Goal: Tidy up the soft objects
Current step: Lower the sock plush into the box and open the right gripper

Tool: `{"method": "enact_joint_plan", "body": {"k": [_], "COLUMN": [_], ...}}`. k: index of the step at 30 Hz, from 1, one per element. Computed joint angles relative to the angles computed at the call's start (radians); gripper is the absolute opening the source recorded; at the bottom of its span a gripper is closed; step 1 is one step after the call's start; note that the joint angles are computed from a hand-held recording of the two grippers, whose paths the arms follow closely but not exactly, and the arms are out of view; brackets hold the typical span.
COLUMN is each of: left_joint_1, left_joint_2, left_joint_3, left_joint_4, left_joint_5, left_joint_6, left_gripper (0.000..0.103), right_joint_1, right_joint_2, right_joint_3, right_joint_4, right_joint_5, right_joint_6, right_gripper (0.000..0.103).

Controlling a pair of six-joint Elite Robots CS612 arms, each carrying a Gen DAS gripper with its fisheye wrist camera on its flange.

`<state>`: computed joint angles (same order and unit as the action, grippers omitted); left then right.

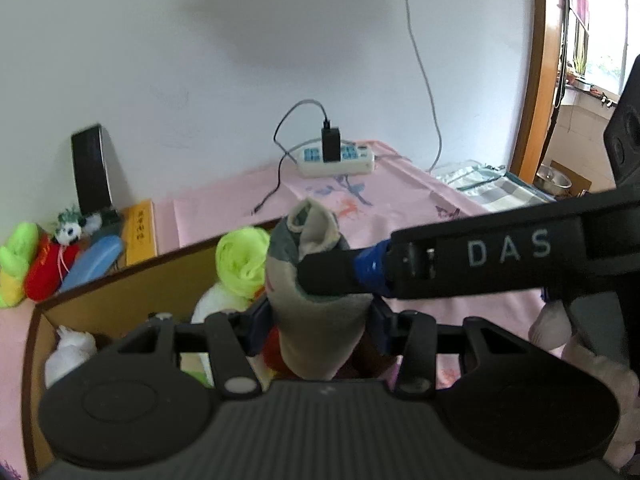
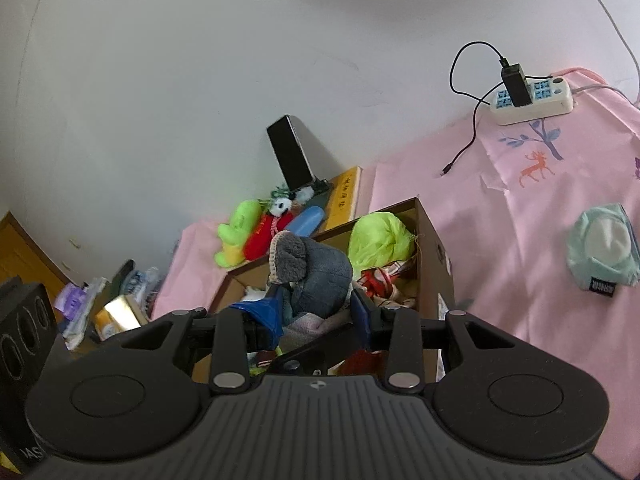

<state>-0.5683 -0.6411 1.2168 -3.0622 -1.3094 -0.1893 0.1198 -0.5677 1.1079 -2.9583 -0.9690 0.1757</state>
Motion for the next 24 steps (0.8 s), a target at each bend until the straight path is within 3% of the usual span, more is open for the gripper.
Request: {"method": "enact_joint_plan", "body": {"k": [8, 20, 24], "left_joint_1": [0.024, 0.039, 0.038], "left_joint_2": [0.04, 0.077, 0.082], "left_joint_3": [-0.052, -0.099, -0.104], "left_joint_4": [0.072, 0.126, 0.133], "left_joint_5": [-0.067, -0.121, -0.112], "left_joint_6": [0.011, 0.008, 0.011], "left_gripper": [0.046, 0.046, 0.046], "right_joint_1": [0.025, 0.037, 0.039], "right_joint_2": [0.02, 0.045, 0.047], "right_joint_3": [-0.034, -0.089, -0.083], "right_joint_4": [0.057, 0.172, 0.153], "right_joint_5": [-0.12, -0.181, -0.185], "right_joint_6": [-0.096, -0.121, -0.121], "right_gripper": [0.02, 0.022, 0.022]}}
